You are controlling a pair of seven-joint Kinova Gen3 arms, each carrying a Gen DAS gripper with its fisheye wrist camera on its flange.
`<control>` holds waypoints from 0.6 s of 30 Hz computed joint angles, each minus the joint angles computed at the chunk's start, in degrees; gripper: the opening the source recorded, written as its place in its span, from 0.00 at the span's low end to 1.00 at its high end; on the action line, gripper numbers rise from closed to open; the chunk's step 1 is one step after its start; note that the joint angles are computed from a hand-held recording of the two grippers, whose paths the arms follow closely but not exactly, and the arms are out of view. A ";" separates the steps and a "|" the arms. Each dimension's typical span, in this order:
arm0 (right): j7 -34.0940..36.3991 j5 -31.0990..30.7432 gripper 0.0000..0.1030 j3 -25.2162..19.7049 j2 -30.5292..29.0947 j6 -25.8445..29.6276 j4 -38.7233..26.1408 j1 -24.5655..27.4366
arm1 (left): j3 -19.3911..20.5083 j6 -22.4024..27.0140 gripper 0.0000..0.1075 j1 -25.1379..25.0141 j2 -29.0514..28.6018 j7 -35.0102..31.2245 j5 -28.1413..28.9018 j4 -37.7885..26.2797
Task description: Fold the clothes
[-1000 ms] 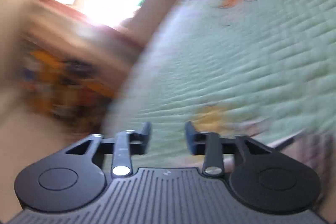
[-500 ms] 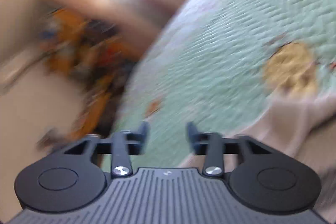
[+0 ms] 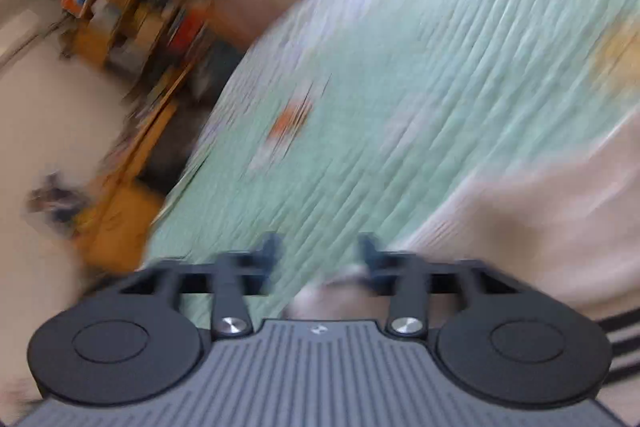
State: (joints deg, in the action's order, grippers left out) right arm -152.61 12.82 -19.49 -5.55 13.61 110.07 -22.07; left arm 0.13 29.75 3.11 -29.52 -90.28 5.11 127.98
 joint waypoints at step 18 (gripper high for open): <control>13.28 -16.87 0.77 -10.38 -20.71 -6.73 21.25 0.44 | 19.50 2.12 0.95 -11.68 0.65 20.18 -25.17 -0.72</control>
State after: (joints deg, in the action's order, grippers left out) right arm -139.33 -4.05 -29.86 -26.26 6.88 131.32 -21.63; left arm 19.64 31.87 -8.57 -28.87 -70.11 -20.07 127.26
